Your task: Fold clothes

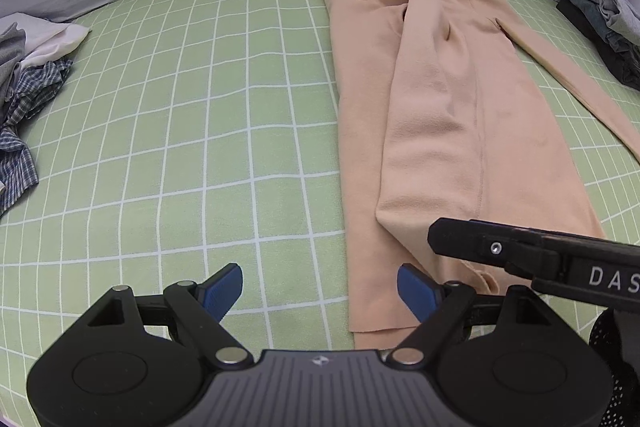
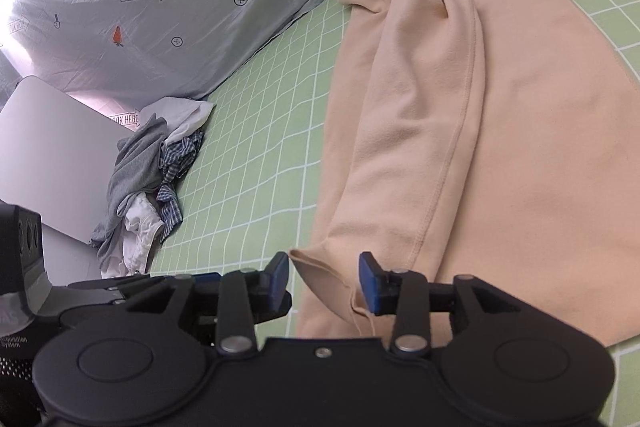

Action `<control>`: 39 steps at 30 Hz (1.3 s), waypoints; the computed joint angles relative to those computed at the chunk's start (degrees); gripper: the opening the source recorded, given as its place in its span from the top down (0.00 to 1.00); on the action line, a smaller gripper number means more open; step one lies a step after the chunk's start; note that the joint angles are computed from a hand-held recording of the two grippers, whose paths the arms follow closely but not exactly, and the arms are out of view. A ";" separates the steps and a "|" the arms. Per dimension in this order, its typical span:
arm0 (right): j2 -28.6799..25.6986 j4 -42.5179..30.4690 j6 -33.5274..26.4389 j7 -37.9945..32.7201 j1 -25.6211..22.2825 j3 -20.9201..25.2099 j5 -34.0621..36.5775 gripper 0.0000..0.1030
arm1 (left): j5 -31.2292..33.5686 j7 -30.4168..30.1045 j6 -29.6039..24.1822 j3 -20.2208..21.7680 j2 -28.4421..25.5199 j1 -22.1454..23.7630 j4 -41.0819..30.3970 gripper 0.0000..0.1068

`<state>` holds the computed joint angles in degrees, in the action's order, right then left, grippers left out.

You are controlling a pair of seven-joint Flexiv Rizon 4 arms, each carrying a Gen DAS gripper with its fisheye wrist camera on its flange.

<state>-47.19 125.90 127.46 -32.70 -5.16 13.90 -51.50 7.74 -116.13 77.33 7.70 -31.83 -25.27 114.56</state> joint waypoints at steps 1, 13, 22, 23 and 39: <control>0.35 0.09 0.22 -0.30 0.31 -0.34 1.03 0.52 | 0.00 -0.82 0.07 0.56 -0.03 -0.36 -0.20 0.20; 6.52 -0.86 -10.30 -19.50 19.77 -15.51 30.04 0.14 | -0.87 -7.48 3.19 2.11 -3.21 -0.36 -5.66 0.20; -0.23 -15.35 -17.67 -23.14 13.01 -9.92 32.72 0.68 | -3.98 3.54 3.06 -1.53 -12.81 3.15 -20.99 0.34; -1.62 -17.90 -18.95 -23.25 11.57 -8.39 32.22 0.75 | -4.66 5.76 3.11 -2.82 -14.29 4.26 -23.22 0.39; -12.30 -36.63 -36.01 -31.80 -0.91 10.89 34.23 0.79 | -19.54 35.81 -4.34 -20.97 -34.51 13.50 -52.06 0.75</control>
<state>-59.49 89.27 91.45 -64.50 -6.07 24.79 -17.27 -11.80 -80.32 72.99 -13.27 -66.34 -11.77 62.51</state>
